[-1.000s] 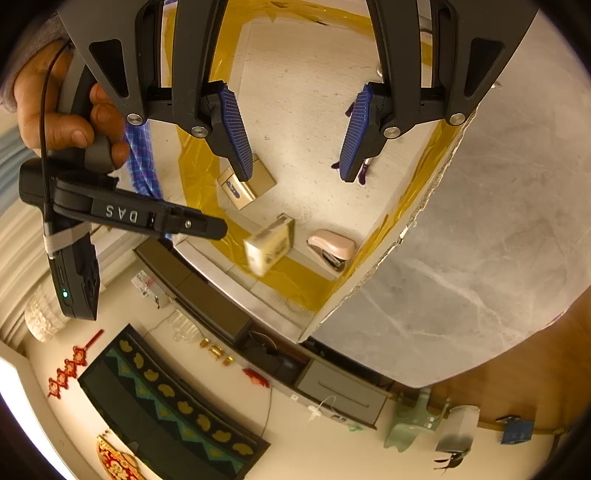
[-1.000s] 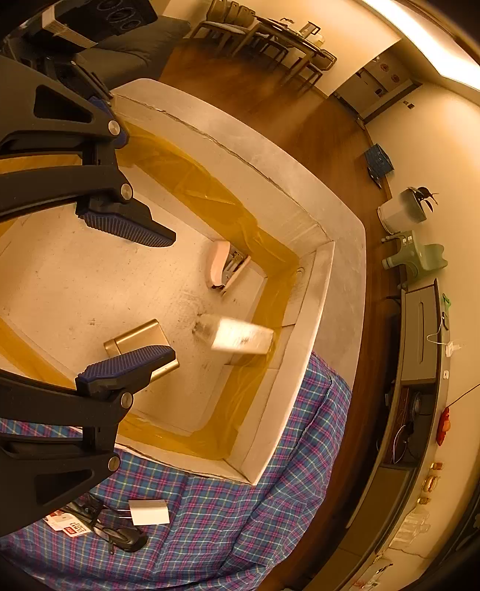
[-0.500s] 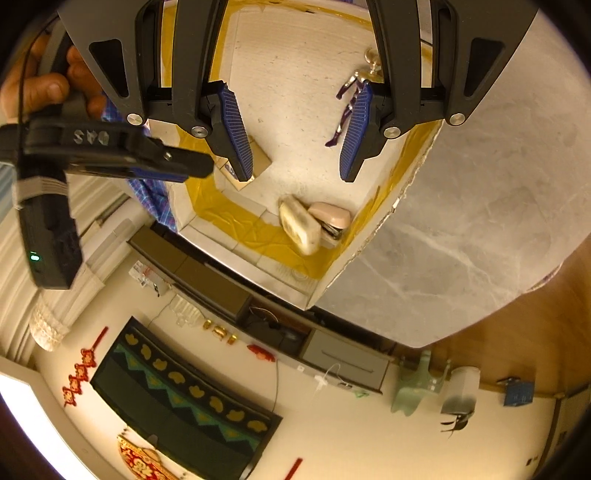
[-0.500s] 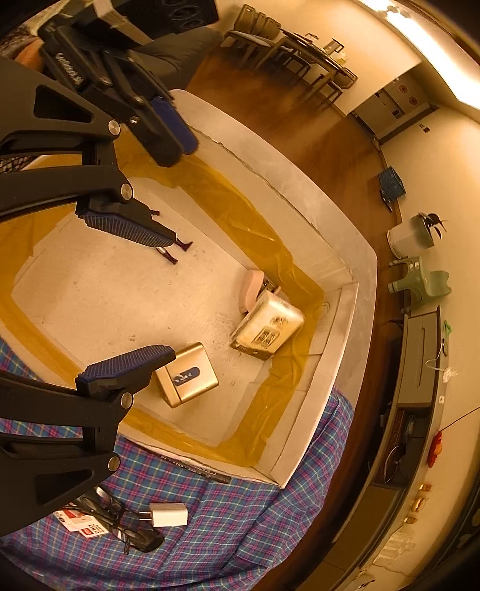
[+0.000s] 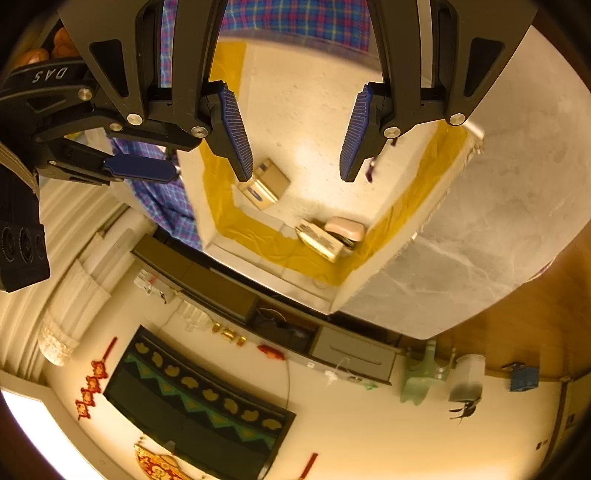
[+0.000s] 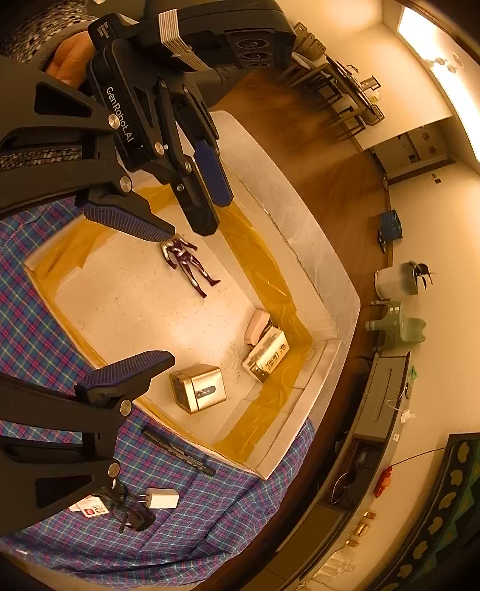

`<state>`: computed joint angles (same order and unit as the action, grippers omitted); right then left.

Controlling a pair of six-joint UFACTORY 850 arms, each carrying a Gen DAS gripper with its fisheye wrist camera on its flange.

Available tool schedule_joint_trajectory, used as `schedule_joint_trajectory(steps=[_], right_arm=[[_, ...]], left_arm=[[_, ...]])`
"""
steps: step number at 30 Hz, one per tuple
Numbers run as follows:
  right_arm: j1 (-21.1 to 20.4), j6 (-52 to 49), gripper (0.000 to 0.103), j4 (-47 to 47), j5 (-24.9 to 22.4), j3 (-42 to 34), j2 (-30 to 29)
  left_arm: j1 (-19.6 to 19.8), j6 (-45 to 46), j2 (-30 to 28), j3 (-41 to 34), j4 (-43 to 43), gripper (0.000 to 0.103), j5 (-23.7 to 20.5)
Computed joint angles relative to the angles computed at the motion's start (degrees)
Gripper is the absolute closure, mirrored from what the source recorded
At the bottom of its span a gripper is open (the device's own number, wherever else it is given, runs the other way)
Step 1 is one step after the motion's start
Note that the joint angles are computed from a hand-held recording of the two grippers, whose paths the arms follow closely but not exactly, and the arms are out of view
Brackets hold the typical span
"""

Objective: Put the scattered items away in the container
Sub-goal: 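Move both tools back over the remaining items on the shirt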

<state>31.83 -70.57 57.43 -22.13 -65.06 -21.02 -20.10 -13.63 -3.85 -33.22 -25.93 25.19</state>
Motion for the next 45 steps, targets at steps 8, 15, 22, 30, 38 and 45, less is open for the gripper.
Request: schedule_joint_trajectory(steps=[8, 15, 22, 30, 38, 45], right_arm=[[0.3, -12.2, 0.039, 8.2, 3.1, 6.4, 5.1], [-1.0, -22.0, 0.036, 16.6, 2.8, 10.4, 8.6], [-3.9, -27.7, 0.036, 22.3, -0.2, 13.3, 10.7], [-10.3, -38.7, 0.036, 34.3, -7.8, 17.9, 13.0], [-20.2, -38.5, 0.036, 41.7, -13.6, 19.5, 10.5], [-25.1, -33.4, 0.036, 40.7, -13.5, 16.6, 4.4]], left_arm=[[-3.5, 7.7, 2.4, 0.7, -8.8, 0.051, -1.3], [-6.9, 15.9, 3.9, 0.7, -17.6, 0.051, -1.5], [-10.3, 22.6, 4.6, 0.3, -25.0, 0.051, -1.4], [-14.5, 28.5, 4.1, -1.1, -31.2, 0.051, -0.6], [-17.8, 31.5, 0.6, -5.4, -31.6, 0.051, -1.6], [-19.6, 34.0, -5.5, -12.1, -30.5, 0.051, -4.9]])
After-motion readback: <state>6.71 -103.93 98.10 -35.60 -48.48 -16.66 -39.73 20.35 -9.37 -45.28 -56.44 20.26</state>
